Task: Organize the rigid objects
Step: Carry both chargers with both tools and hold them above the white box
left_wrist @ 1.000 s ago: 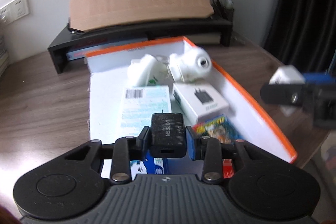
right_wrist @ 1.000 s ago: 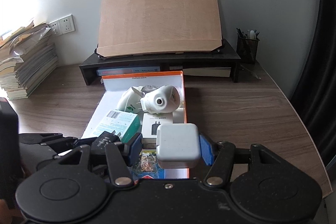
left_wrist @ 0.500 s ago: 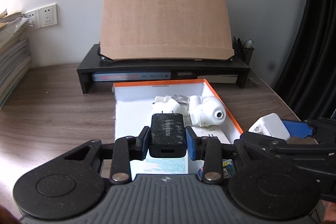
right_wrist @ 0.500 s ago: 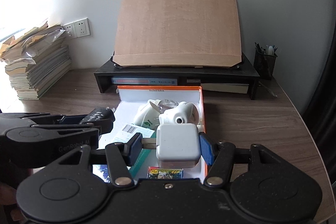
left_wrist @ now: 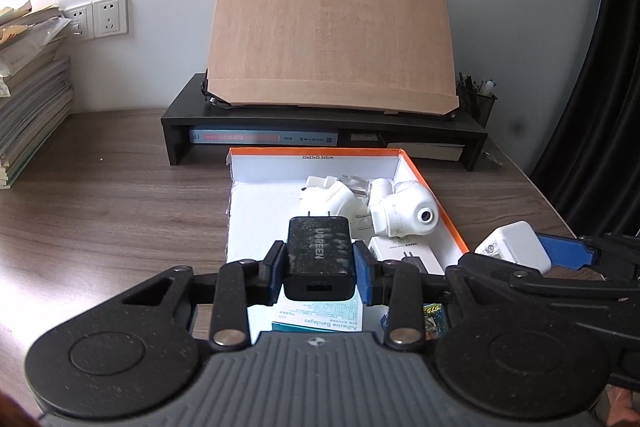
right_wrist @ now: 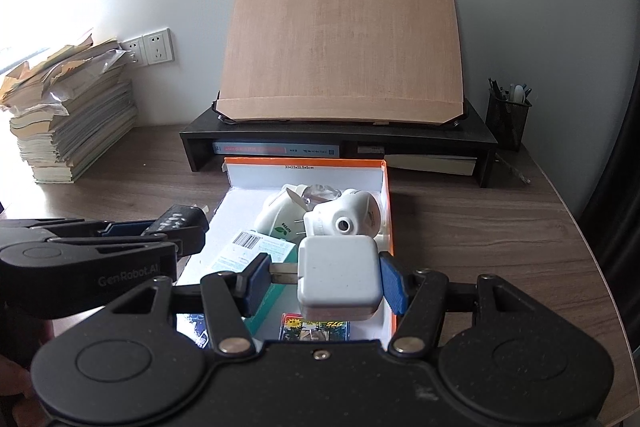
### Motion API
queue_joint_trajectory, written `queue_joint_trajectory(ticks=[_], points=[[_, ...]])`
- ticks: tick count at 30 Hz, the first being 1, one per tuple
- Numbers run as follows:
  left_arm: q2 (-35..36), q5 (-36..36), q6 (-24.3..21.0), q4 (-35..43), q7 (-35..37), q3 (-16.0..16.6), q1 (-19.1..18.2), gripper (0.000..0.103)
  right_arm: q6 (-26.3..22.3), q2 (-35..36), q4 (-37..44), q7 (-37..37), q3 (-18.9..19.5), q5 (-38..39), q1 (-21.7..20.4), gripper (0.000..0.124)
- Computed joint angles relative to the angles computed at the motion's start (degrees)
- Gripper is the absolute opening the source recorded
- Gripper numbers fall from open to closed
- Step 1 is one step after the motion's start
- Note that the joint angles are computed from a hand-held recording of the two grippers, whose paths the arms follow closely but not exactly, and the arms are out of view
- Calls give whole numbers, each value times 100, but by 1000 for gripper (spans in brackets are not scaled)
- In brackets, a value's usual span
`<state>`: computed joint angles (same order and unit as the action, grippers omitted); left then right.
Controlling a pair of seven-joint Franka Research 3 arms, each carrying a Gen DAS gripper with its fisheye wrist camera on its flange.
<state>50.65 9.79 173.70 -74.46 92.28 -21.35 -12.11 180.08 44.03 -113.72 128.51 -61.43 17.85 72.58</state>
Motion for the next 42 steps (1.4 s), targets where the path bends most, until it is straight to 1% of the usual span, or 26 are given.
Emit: queue_joint_trajectory(ticks=[8,18,20,25,27,32,42], points=[[-38,20,57,-65,-83,36,-7,37,-20,7,12,18,7,-11,-8,70],[-29,48,1,-59,-158,65,-2,37,-64,-14,80,51,134,-121,-149,70],[-22,57,-7,-40,-185,112,-33,37,-69,-17,96,69,159,-149,-185,70],[27,53,-86,42,-191,130,-45,37,-121,-32,152,115,250,-242,-301,70],[62,28,-126,87,-156,84,-18,37,-136,-36,174,149,289,-291,-351,69],[109,20,-175,179,-176,170,-95,37,-160,-52,231,220,388,-426,-484,70],[354,-58,-465,597,-81,191,-180,37,-198,-35,401,381,635,-683,-843,70]])
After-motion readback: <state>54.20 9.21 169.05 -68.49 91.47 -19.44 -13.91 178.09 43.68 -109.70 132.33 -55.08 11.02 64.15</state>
